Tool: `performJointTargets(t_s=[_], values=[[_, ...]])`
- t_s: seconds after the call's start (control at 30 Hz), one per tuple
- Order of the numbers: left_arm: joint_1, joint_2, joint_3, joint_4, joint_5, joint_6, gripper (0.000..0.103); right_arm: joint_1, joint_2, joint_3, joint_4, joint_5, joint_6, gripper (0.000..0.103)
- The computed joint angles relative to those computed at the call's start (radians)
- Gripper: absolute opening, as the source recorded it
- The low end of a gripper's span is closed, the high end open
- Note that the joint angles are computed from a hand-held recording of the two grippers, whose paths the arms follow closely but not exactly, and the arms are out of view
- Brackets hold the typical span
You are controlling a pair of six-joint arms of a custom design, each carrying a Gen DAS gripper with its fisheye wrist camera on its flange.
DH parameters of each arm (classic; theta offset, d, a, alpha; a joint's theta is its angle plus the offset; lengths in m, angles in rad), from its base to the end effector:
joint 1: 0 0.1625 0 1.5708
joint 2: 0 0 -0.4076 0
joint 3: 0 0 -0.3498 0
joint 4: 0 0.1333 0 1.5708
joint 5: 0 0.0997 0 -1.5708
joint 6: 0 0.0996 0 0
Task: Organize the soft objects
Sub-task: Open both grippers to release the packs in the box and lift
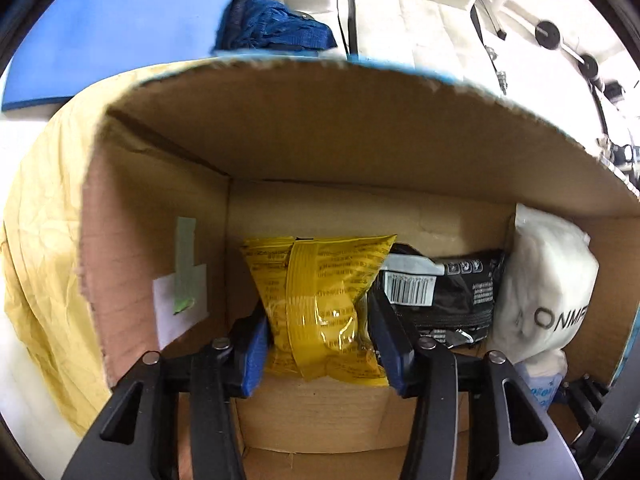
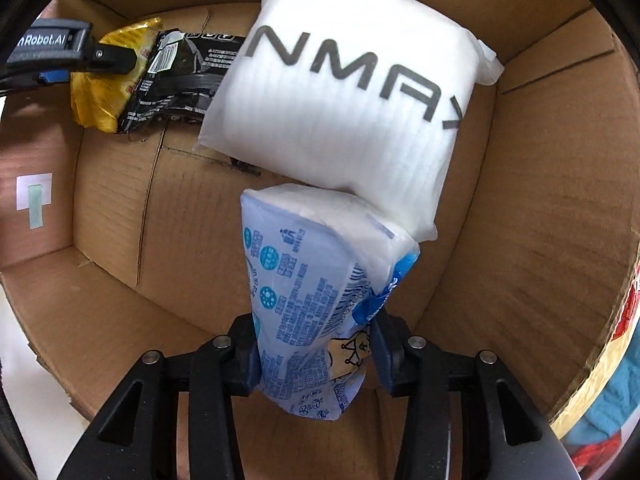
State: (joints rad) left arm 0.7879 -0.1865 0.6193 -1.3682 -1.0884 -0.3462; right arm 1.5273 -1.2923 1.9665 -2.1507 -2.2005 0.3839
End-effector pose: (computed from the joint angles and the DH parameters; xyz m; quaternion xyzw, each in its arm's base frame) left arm -0.3989 -0.6554 -0.0388 0.2727 0.8844 0.1349 0.3540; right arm 0.0538 -0.4798 0.2465 -0.1872 -0.9313 0.0082 0.3125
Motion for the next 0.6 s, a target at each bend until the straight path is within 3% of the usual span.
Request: performJointTargets(t_s=[0.13,0.27,0.4,0.6], values=[[-0.007,0.007,-0.033,0.050,0.002,-0.017,0.048,0.005,-0.002,0.001,0.010,-0.011,0.009,0.051],[-0.030,-0.039,0.037,0.012,0.035,-0.001,0.058,0.029,-0.004,-0.004,0.021,-0.031,0.035,0.055],[-0.051,-0.100,0.115,-0.040,0.037,-0.001,0.058,0.051,-0.020,-0.011,0.025,-0.020,0.071,0.059],[-0.070,-0.196,0.221,-0.121,0.011,-0.013,0.061,0.079,-0.068,0.004,-0.007,-0.012,0.109,0.079]])
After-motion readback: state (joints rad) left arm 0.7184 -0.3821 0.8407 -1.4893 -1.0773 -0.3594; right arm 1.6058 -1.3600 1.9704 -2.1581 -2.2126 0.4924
